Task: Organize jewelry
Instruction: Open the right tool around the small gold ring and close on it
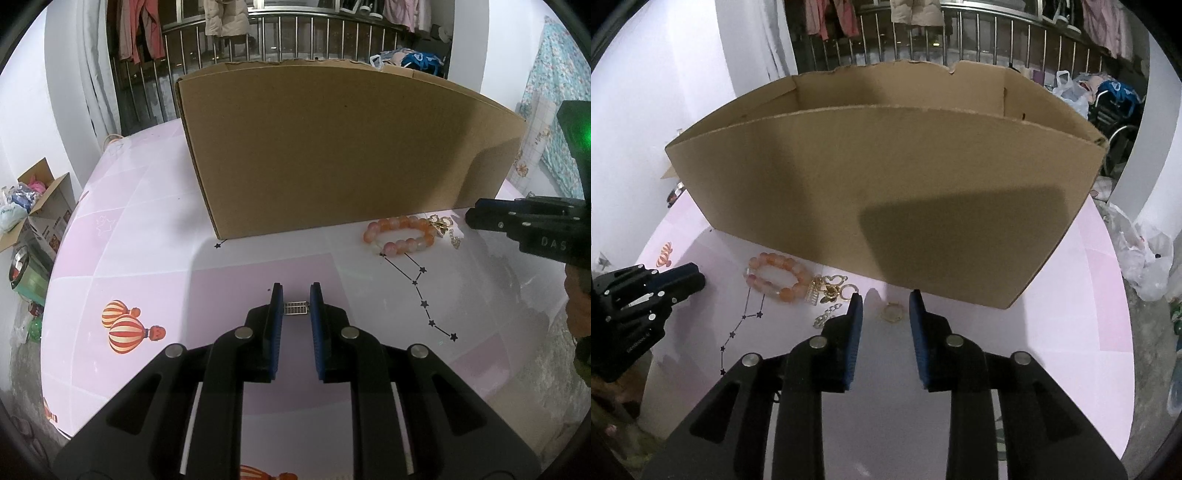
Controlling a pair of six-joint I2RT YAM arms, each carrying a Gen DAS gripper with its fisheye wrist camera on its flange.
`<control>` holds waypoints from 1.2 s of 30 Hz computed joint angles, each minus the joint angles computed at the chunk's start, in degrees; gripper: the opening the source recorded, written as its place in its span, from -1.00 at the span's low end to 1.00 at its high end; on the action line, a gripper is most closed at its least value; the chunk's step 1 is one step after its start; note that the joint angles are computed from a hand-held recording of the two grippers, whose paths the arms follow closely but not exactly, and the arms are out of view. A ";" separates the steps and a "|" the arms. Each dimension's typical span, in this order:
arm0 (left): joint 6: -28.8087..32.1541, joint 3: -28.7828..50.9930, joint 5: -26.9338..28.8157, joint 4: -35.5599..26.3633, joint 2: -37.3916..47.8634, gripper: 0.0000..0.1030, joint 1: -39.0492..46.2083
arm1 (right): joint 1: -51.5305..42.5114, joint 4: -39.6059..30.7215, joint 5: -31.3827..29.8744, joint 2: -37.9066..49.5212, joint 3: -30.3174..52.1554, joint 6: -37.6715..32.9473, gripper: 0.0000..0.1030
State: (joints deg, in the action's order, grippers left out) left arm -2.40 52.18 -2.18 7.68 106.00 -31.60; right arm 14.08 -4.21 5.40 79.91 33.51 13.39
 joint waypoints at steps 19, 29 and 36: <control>0.05 0.02 0.06 -0.03 -0.02 -0.74 0.06 | 2.95 3.06 5.23 1.70 -0.69 5.90 -0.86; -0.04 -0.01 0.09 -0.08 -0.06 -0.74 0.08 | 1.25 0.55 2.64 -1.79 -1.29 5.47 -0.93; 0.03 -0.02 0.16 -0.04 -0.07 -0.74 0.16 | 0.22 -1.74 2.08 -2.86 -1.02 3.99 -0.93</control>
State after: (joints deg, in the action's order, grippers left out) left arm -2.37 52.16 -2.02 7.64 105.94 -31.44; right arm 14.31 -5.95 7.48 77.05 32.50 17.37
